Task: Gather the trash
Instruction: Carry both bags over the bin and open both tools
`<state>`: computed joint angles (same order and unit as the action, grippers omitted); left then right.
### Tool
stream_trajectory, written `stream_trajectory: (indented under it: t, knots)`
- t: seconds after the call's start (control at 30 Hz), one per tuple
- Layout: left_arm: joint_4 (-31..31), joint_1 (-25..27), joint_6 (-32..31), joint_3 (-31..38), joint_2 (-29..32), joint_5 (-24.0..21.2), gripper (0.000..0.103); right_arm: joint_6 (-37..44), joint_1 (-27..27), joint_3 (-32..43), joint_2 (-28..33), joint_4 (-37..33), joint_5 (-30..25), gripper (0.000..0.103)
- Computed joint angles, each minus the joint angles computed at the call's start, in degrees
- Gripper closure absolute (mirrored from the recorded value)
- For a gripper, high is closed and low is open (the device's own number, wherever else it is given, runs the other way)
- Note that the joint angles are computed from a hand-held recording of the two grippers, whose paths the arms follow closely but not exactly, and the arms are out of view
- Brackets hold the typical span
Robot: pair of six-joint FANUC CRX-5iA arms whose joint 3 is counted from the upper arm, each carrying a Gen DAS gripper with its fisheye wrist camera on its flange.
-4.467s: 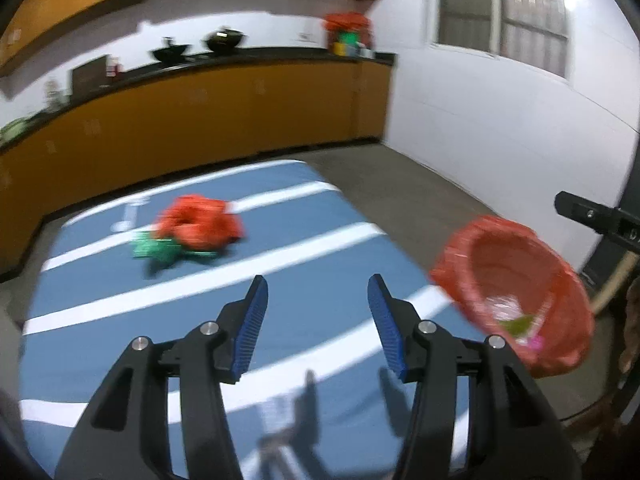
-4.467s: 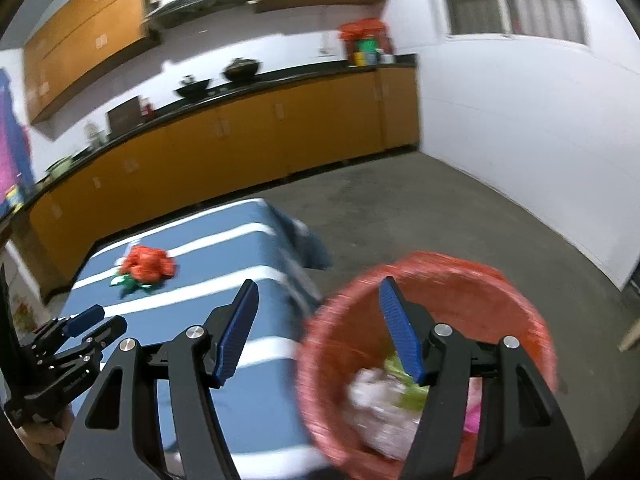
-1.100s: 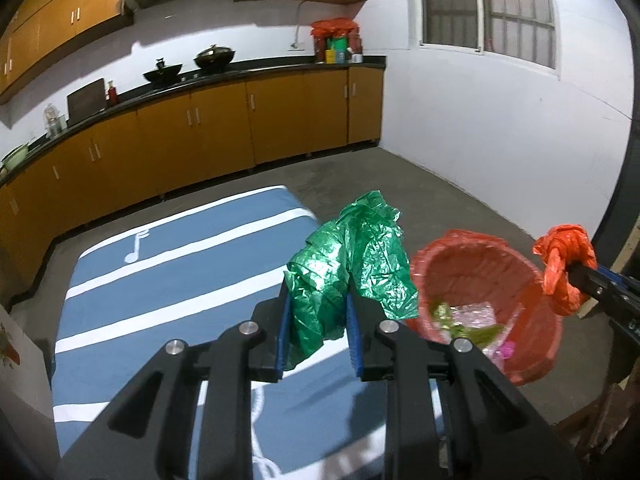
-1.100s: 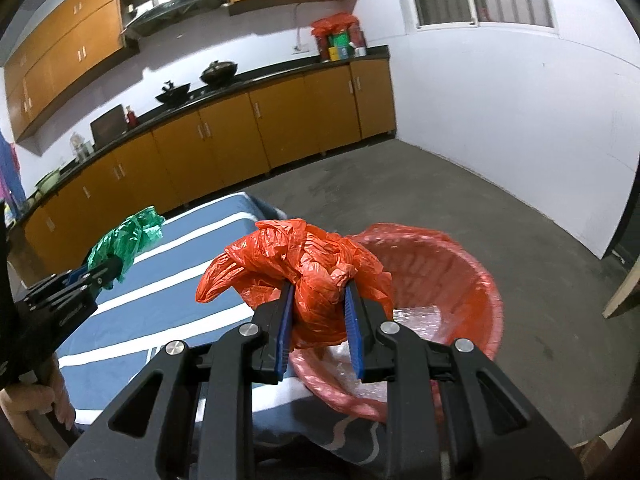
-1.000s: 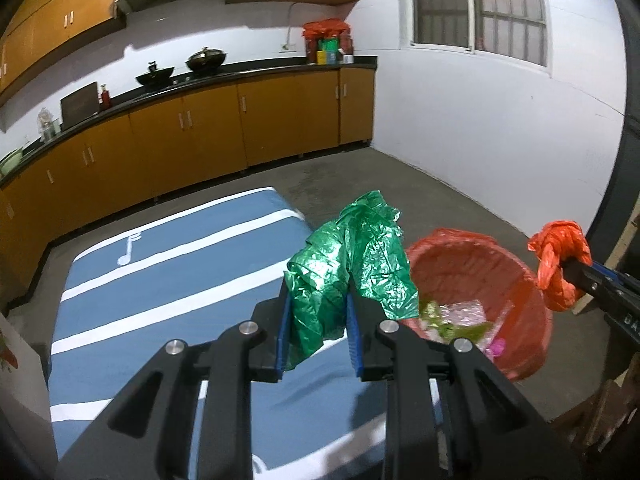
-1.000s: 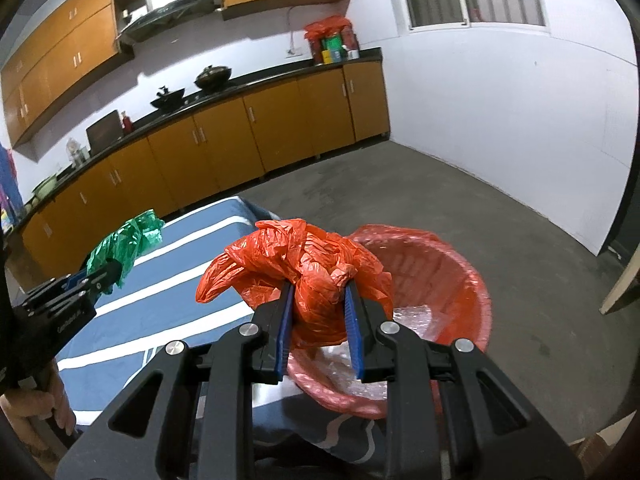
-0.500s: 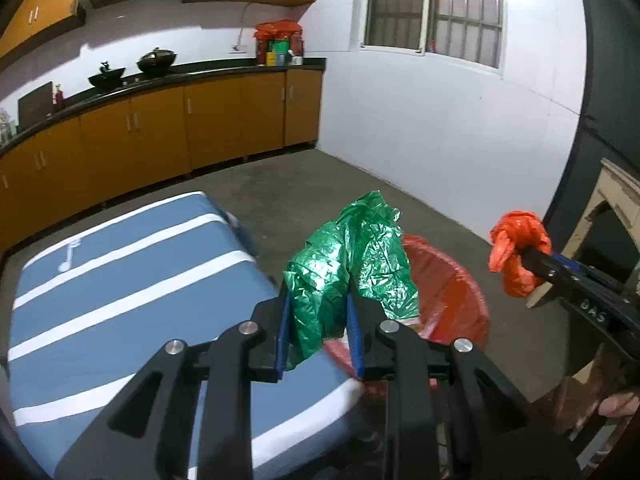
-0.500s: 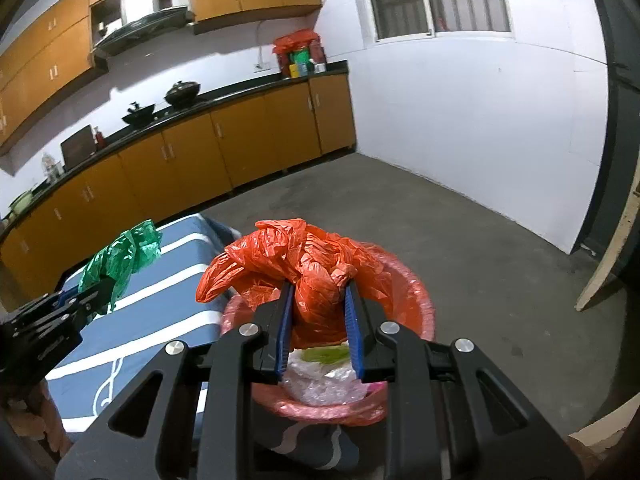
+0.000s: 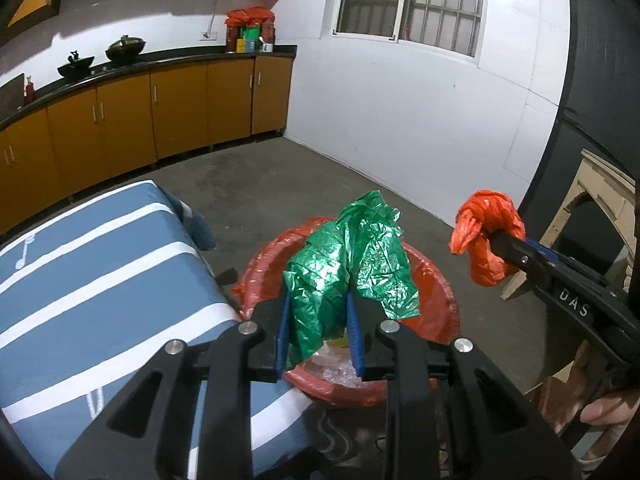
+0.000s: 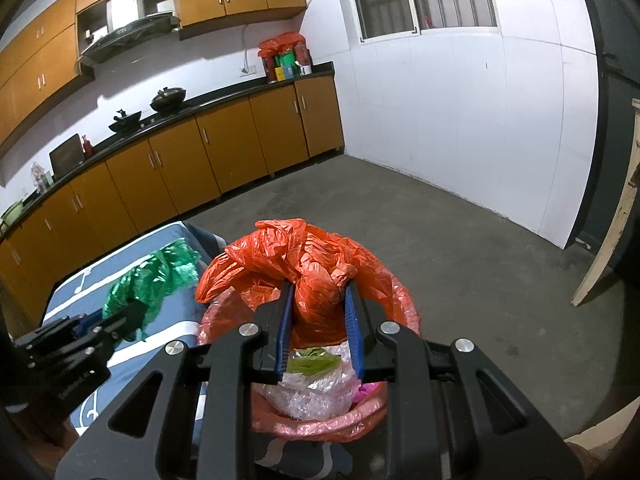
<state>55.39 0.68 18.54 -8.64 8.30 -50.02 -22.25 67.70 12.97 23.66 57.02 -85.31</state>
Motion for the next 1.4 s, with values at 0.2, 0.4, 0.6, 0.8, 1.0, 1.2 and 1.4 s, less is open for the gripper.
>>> stream_trajectory:
  t: [0.2,0.4,0.6,0.8,1.0,1.2,1.4]
  knots:
    - [-0.39,-1.06,0.26,1.11,2.04,-0.36,0.078,-1.22,-0.56,-1.47,-0.9,0.02,1.19,0.078]
    - [-1.29,-1.79,0.62,1.59,3.12,-0.37,0.078,-2.77,-0.92,-3.64,-2.07,0.04,2.43,0.078]
    - [-2.05,-2.35,1.02,2.05,4.12,-0.29,0.078,-3.9,-1.2,-5.15,-2.86,-0.03,3.37,0.078]
    - [-2.91,-2.39,1.89,3.52,5.51,-1.08,0.078,-5.4,-1.51,-6.53,-3.8,0.02,4.52,0.078]
    - [-4.14,-2.39,4.04,5.86,7.47,-2.81,0.074,-7.13,-2.61,-8.53,-5.28,0.31,8.31,0.075]
    - [-6.29,-2.11,5.43,6.59,8.36,-3.27,0.07,-8.8,-2.85,-10.64,-6.72,0.49,10.71,0.054]
    - [-7.07,-0.75,7.03,6.66,8.24,-3.15,0.07,-8.9,-1.44,-9.97,-6.55,0.22,7.6,0.042]
